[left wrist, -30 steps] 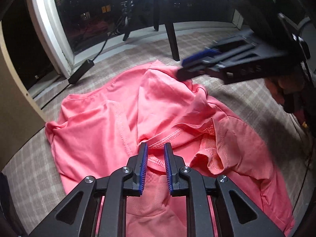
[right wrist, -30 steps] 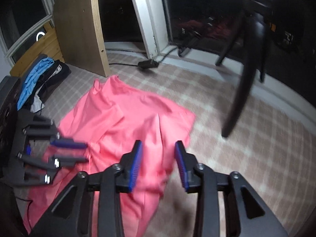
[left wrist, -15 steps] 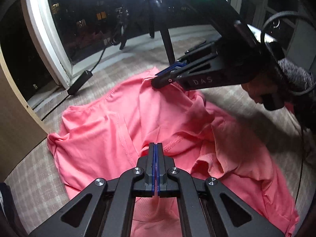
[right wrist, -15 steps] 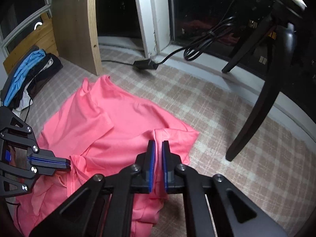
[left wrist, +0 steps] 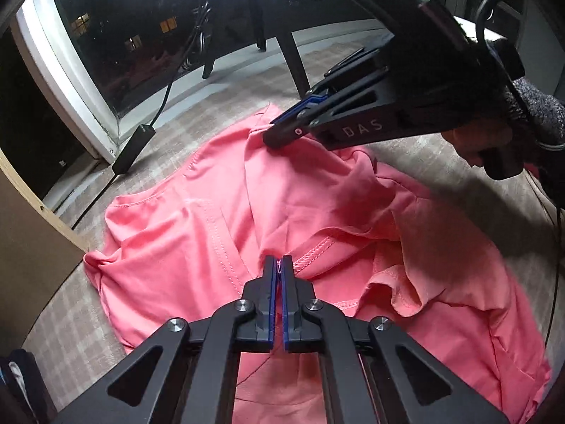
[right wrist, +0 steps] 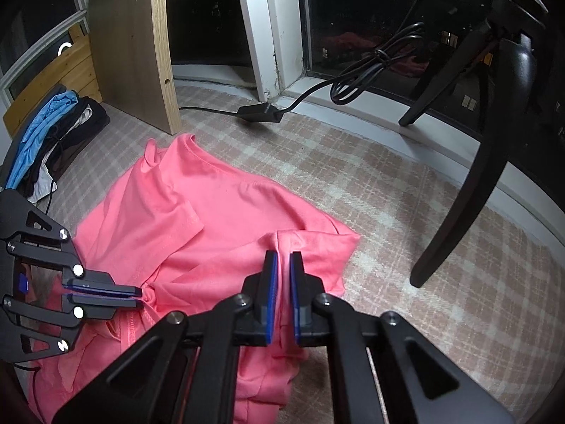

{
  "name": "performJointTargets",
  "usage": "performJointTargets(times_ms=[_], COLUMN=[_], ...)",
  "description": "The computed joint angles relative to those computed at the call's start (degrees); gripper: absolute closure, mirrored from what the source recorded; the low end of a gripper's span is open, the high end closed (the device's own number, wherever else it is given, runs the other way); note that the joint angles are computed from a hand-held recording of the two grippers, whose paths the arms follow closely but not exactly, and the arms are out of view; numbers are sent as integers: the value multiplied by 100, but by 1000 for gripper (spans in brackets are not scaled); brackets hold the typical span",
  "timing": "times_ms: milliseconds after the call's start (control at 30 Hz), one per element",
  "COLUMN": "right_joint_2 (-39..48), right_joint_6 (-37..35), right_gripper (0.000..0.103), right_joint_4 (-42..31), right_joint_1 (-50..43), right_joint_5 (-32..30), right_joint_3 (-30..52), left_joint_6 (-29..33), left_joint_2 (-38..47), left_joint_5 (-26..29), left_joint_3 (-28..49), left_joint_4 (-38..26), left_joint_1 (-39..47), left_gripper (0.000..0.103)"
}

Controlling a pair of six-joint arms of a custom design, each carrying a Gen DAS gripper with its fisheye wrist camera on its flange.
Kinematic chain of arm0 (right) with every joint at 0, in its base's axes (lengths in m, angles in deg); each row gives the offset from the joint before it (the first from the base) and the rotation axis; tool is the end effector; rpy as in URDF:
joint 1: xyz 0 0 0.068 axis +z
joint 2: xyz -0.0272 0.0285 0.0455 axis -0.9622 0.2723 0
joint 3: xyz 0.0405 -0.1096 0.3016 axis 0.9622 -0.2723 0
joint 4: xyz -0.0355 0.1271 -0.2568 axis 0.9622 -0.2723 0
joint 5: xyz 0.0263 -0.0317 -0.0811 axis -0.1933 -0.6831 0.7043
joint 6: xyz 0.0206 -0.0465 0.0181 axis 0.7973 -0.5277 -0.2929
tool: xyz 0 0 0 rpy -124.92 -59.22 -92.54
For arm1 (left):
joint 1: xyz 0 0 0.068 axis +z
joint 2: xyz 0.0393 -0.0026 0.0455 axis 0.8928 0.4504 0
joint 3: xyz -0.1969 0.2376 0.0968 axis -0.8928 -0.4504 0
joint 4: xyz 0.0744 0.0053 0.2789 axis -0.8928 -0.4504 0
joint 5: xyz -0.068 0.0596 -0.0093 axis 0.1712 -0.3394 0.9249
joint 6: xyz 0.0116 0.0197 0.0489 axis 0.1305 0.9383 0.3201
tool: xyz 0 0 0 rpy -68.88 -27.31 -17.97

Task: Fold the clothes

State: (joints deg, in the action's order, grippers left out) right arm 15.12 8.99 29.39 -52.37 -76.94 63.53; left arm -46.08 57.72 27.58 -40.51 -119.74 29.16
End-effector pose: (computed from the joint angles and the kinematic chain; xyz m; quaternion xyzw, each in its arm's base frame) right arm 0.3073 0.1305 0.2517 -0.2689 0.9158 0.1289 0.2689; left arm 0.2232 -0.1471 0.2559 0.2919 0.9206 -0.0288 0.2578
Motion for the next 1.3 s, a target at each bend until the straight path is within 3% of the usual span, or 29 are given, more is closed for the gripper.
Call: performJointTargets(times_ms=[167,367,433,533,667,800,933,967,1133,1233,1267,1300], right_joint_2=[-116,-269,-709,-1594,-2862,-4131,-4845,-4937,-5226,-5472,-5565,-5678], right_joint_6=[216,322,326,251,379,910,1284,1306,1102,845,755,758], right_gripper=[96,93,84,79,78,78,78,78,78,78,78,78], right_joint_4=[228,-28,-169,-599,-1502,-2285,-2800,-2891,-3375,-3899,-4118,-4334], right_joint_1=[-103,-5,-36,10,109,10,91,106,-128,-454,-527,-462], right_joint_5=[70,89,-131,-442,-678,-1162,-1264,-1243,-1220,-1456,-1532,-1532], right_joint_3=[-96,-116,-298,-669,-1232,-1781,-1958,-1938,-1795,-1632,-1548,-1460], left_joint_6=[150,-37,-42,-125,-558,-879,-1001,-1030,-1347,-1694,-1841,-1943], left_joint_2=[-470,-212,-317,-615,-990,-824,-543,-528,-799,-1156,-1317,-1485], left_joint_5=[-283,-237,-300,10,412,535,491,485,247,-103,-311,-386], left_joint_3=[-79,-111,-104,-56,-192,-326,-341,-346,-430,-482,-479,-478], left_joint_4=[140,-143,-181,-384,-750,-651,-458,-434,-677,-1132,-1329,-1488], left_joint_1=[105,645,544,448,-215,-843,-1051,-1081,-1137,-1244,-1333,-1365], left_gripper=[101,97,92,92,84,80,85,102,101,95,91,79])
